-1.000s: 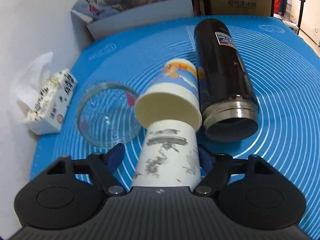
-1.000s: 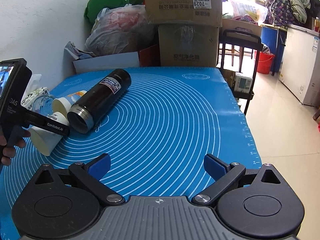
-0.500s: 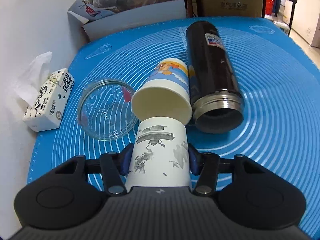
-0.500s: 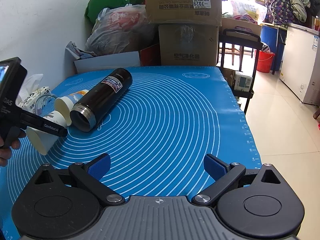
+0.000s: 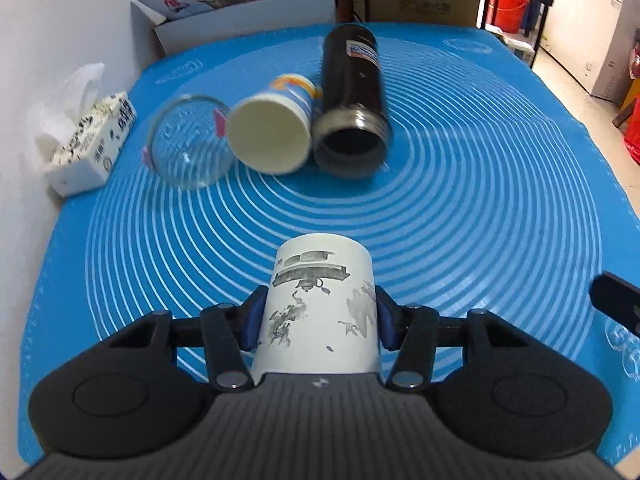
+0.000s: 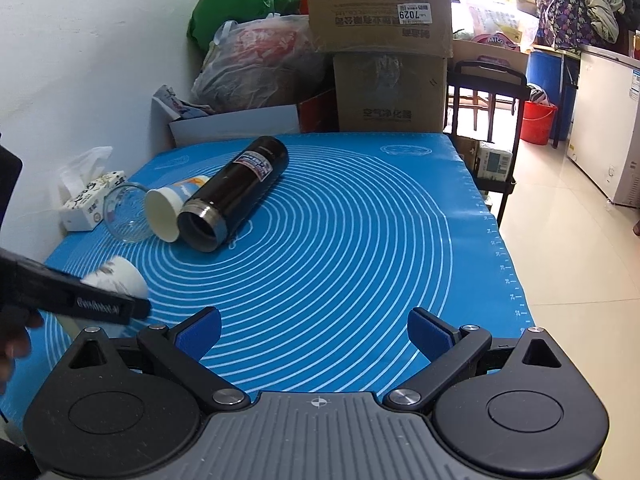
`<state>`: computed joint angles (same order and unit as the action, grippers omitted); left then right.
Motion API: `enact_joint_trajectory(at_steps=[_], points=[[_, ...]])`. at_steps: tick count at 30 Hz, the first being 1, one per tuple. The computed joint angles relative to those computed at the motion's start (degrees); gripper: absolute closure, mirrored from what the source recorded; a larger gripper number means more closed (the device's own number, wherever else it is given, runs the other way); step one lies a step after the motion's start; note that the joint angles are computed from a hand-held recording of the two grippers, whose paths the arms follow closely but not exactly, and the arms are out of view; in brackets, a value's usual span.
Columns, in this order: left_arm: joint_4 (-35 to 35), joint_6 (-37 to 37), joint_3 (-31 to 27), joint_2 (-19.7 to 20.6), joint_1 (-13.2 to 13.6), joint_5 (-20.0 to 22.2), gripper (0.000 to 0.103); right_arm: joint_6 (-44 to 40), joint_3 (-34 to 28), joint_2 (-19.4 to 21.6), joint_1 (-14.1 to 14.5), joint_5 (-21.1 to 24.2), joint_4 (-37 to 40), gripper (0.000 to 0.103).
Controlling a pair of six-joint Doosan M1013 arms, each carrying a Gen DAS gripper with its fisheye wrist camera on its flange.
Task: Flip cup upside down
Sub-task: 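Lift the white cup with the left gripper and release it on the mat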
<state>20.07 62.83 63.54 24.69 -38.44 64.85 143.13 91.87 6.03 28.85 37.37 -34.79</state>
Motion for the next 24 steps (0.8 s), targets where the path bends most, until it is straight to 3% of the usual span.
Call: enact_joint_trajectory(at_steps=[14,18,24], points=[[1.31,-1.64,1.06,0.24,-0.4,0.72,0.042,-1.03,0.1,-0.01,0.06,1.74,2.26,0.002],[2.4,-2.12,1.24,0.13,-0.67,0.67,0.025,-1.09,0.0,0.06,0.11,2.07,2.34,0.001],[4.16,-3.41,2.33,-0.76,-0.95,-1.38,0.021,-0.71,-0.12,-0.04,0.16,2.42,2.35,0.001]])
